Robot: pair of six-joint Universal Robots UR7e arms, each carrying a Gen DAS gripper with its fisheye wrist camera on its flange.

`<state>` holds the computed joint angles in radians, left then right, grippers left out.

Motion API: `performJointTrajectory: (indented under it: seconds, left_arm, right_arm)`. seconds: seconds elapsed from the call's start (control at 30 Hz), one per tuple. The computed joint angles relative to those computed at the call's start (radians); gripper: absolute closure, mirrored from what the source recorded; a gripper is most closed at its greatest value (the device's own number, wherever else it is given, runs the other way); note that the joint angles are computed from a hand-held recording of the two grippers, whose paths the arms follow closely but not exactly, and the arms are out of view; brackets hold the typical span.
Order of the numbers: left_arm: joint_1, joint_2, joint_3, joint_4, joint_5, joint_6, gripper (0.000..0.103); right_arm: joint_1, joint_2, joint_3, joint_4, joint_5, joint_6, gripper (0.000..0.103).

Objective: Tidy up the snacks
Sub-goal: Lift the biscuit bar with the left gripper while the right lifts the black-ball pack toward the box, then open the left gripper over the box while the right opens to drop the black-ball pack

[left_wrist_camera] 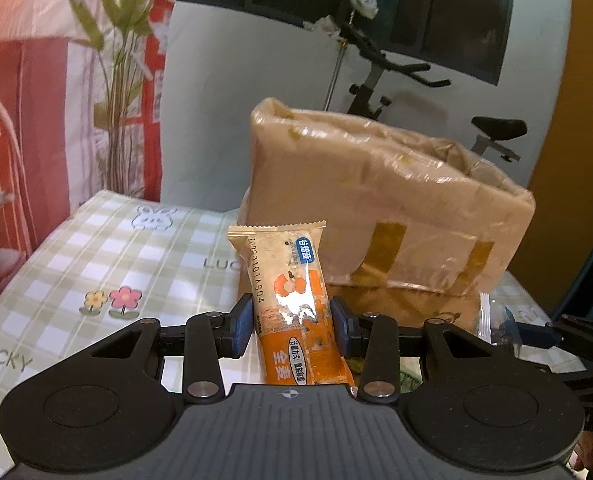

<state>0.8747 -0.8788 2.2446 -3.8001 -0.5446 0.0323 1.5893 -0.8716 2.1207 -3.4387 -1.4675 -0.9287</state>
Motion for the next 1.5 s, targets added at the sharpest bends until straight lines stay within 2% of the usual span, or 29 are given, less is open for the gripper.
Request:
performJointTrajectory:
  seconds: [0.47, 0.6, 0.87, 1.03, 1.17, 1.43, 1.5]
  left_arm:
    - [-0.042, -0.013, -0.066, -0.098, -0.059, 0.194, 0.06]
    - [-0.041, -0.013, -0.119, -0.1, -0.093, 0.234, 0.06]
    - [-0.001, 0.036, -0.295, -0.047, -0.184, 0.318, 0.06]
    - [0.044, 0.102, -0.435, 0.02, -0.202, 0.353, 0.06]
    - [0.076, 0.14, -0.51, 0.093, -0.197, 0.343, 0.06]
    - [0.108, 0.152, -0.537, 0.188, -0.201, 0.3, 0.059]
    - [0.109, 0.153, -0.541, 0.208, -0.192, 0.301, 0.05]
  right_arm:
    - [0.031, -0.054, -0.021, -0.06, 0.124, 0.068, 0.049]
    - [0.045, -0.057, -0.062, -0.059, 0.159, 0.104, 0.049]
    - [0.079, -0.017, -0.208, -0.01, 0.163, 0.111, 0.049]
    - [0.097, 0.055, -0.343, 0.032, 0.101, 0.128, 0.049]
    - [0.107, 0.11, -0.439, 0.061, 0.011, 0.158, 0.049]
    - [0.1, 0.149, -0.493, 0.121, -0.09, 0.187, 0.049]
    - [0.095, 0.148, -0.489, 0.121, -0.097, 0.193, 0.049]
